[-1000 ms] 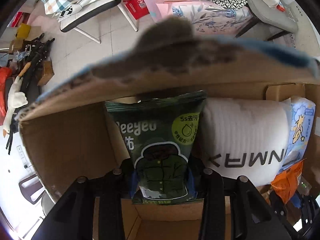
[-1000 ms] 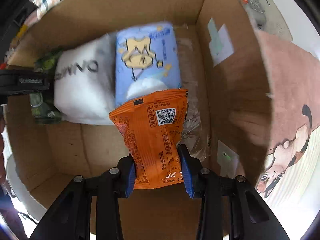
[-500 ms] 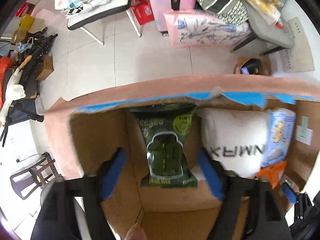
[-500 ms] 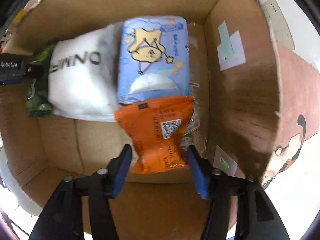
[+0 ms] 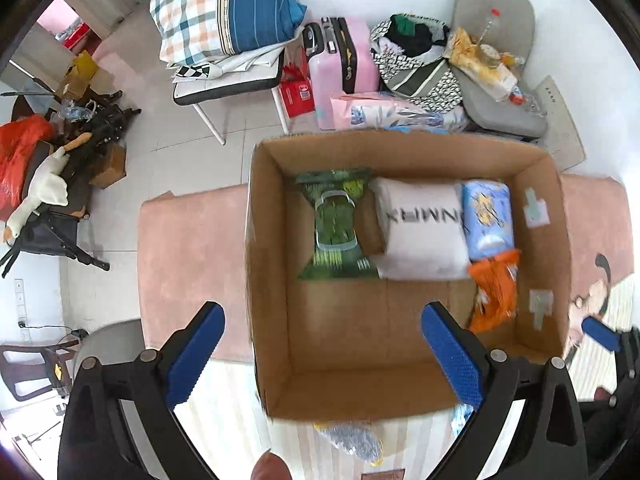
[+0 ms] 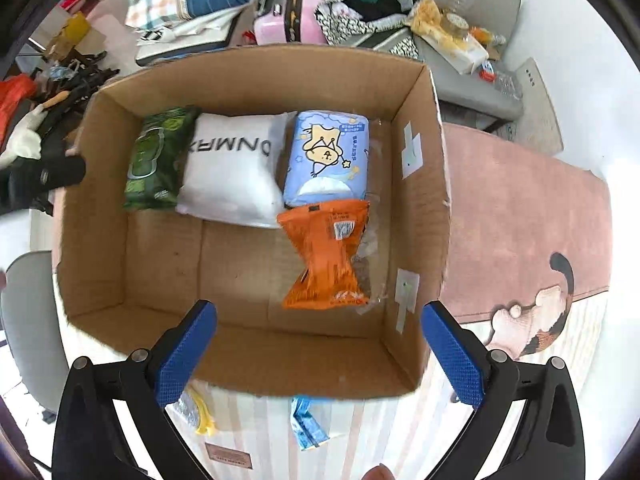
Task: Organize soft objects
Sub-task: 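Lower both packs into the box beside the white pouch and release, then grasp the silver scrubber with the left gripper while the right grasps the red bag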
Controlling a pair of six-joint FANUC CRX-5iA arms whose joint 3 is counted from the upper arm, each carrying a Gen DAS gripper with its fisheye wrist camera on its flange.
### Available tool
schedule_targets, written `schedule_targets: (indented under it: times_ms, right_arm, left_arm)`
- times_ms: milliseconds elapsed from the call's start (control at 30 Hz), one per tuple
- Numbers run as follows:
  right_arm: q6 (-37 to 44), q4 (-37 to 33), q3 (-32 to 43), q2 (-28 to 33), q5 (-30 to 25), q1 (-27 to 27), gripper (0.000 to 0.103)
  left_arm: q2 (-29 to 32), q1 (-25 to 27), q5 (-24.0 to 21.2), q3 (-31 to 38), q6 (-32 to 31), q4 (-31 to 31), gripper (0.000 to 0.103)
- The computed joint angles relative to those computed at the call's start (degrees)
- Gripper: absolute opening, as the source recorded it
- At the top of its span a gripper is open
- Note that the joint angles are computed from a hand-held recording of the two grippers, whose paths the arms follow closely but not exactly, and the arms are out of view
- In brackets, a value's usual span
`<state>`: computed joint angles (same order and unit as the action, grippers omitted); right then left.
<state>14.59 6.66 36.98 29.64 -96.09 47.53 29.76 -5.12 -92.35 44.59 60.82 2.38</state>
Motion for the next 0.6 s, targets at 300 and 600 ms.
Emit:
schedule_targets:
  times_ms: [300, 600]
  right_arm:
    - [-3.27, 4.26, -1.86, -3.32, 0.90, 3.70, 0.103]
    - [-3.94, 5.26, -8.73, -8.10, 6.70, 9.40, 0.103]
  left_arm:
    - [-8.78, 1.49, 5.38, -11.51, -0.02, 1.59, 0.101]
    - [-21.62, 9.97, 10.93, -31.43, 0.77, 4.68, 0.101]
